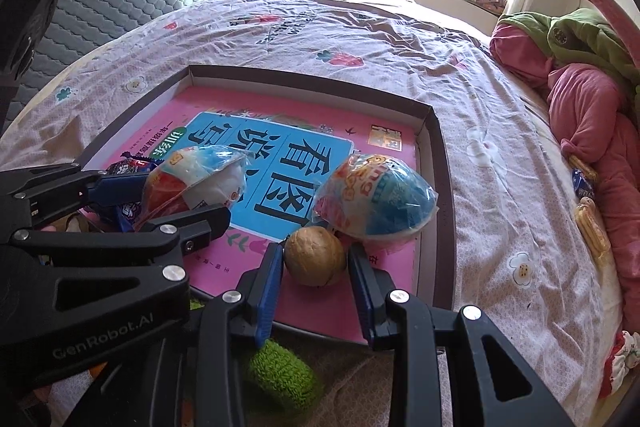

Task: Organize objects
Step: 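Lower the walnut onto the book and open the right tool while the left tool lowers the candy bag, then open the left tool to release the red candy bag onto the book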

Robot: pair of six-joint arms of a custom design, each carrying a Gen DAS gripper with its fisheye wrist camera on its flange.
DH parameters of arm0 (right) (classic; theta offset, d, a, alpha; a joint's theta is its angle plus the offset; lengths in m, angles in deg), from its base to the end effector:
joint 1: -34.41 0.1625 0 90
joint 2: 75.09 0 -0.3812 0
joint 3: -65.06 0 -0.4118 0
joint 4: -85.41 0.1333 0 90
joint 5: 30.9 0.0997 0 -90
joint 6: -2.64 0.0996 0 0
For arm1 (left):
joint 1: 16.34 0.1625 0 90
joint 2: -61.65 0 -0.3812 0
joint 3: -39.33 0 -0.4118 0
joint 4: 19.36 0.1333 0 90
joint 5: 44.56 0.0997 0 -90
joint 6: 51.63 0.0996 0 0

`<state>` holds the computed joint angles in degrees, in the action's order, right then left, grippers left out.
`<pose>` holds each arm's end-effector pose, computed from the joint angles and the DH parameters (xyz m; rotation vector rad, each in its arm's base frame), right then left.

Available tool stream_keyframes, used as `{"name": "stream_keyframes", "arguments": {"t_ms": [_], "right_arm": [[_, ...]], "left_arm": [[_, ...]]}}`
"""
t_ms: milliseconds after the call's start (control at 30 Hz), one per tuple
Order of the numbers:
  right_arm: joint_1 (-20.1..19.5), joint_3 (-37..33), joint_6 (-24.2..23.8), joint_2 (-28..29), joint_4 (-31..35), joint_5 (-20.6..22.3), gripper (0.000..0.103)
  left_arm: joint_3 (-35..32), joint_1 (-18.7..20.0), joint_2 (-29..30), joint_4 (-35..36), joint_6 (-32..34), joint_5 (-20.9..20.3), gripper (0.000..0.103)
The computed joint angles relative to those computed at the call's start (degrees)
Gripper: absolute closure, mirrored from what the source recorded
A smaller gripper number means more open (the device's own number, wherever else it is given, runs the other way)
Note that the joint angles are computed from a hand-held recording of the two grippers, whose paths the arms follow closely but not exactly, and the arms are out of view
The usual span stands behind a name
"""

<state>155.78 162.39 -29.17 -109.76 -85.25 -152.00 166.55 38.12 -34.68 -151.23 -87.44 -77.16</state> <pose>0.3946 -0.4900 -0.0368 1.2500 -2.2488 0.4044 -0.0671 -0.4676 0.2963 -0.1250 2.2730 -0.9033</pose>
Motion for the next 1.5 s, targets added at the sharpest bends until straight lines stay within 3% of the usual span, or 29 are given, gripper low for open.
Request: {"name": "stream_keyframes", "arguments": {"t_ms": [167,433,1267,1500], "right_arm": [[0.5,0.3,-1.5,0.2,-1.7,-1.5,0.069],[0.6,0.8,-2.4,0.1,-3.9,-2.7,0.058],[0.4,2.1,-2.1,-1.3,-5.1,-2.5,0.051],[-0.1,2.3,-0.7,-2.0,-4.8,-1.9,0.049]], "left_arm": [[-0.4,0.3,-0.1,1.7,-2.0,0.4,0.046],[-0.5,0.4,-0.3,2.2,-2.5,0.7,0.046],[0.1,0.2,-2.9,3.0,-2.8,-1.9,0.046],[0.1,0.2,-2.6,2.9,-2.2,-2.0,0.039]]}}
